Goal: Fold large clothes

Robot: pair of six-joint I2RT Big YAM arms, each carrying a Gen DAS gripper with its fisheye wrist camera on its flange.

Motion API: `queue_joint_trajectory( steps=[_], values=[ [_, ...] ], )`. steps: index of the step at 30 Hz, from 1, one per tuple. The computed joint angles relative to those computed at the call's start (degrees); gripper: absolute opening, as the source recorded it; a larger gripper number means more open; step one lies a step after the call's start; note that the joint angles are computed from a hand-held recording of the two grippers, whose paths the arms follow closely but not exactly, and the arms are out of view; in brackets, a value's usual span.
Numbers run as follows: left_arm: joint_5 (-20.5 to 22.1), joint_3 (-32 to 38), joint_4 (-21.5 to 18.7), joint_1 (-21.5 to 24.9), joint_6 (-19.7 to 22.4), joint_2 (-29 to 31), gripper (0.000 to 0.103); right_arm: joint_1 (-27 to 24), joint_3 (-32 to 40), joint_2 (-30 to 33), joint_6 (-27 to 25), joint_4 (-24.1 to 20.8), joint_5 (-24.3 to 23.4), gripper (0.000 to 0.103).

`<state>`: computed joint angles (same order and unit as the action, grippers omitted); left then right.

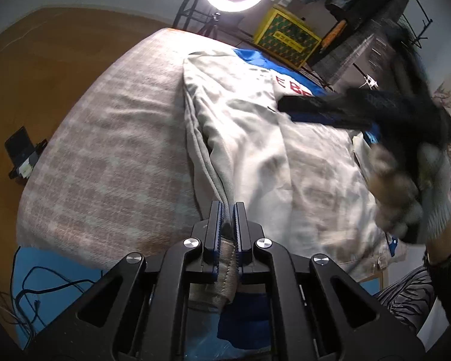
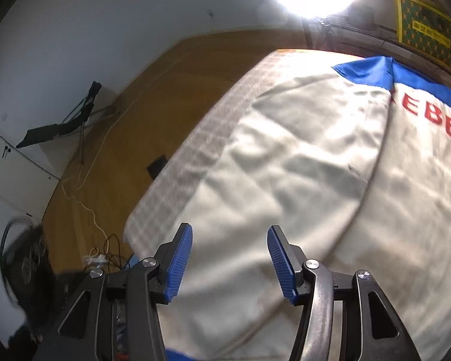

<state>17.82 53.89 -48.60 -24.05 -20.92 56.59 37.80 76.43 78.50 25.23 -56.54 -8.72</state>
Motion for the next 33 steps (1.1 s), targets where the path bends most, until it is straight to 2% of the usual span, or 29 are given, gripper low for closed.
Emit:
queue_joint_trajectory(
  steps=[8, 16, 21, 24, 26, 28, 31, 33],
  values=[
    [-0.76, 0.64, 1.21, -1.53, 1.03, 0.68, 0.004, 1.06, 12.44, 13.9, -0.17, -4.56, 1.56, 0.056],
    [-0.39, 0.48, 1.68, -1.99, 1.85, 1.2, 0.003, 2.81, 23.03, 24.23, -2.13, -11.92, 9.83, 0.06],
    [-0.92, 1.02, 1.28, -2.78, 2.14, 1.34, 0.003, 3.19, 25.98, 27.67, -2.58, -14.0, 12.15, 0.058],
    [-1.81, 1.25, 1.04, -3.5, 2.5, 1.53, 0.003, 2.98, 25.9, 28.5, -2.97, -14.3, 12.47, 0.02],
    [-2.15, 1.43, 0.92, -3.89, 2.58, 1.62, 0.003, 2.43, 24.07, 27.71, -2.73, -12.66, 11.64, 0.007],
    [-2.67, 1.71, 0.92, -4.67, 2.88, 1.45, 0.003, 1.67, 21.3, 25.86, -1.71, -9.91, 10.17, 0.003],
    [-3.92, 2.13, 0.99, -6.28, 3.69, 1.02, 0.002, -0.18, 15.03, 20.93, 1.0, -2.74, 6.12, 0.001],
    [-5.33, 2.62, 0.97, -8.14, 4.47, 0.74, 0.002, -1.0, 11.79, 18.13, 2.32, 0.45, 4.78, 0.001]
  ],
)
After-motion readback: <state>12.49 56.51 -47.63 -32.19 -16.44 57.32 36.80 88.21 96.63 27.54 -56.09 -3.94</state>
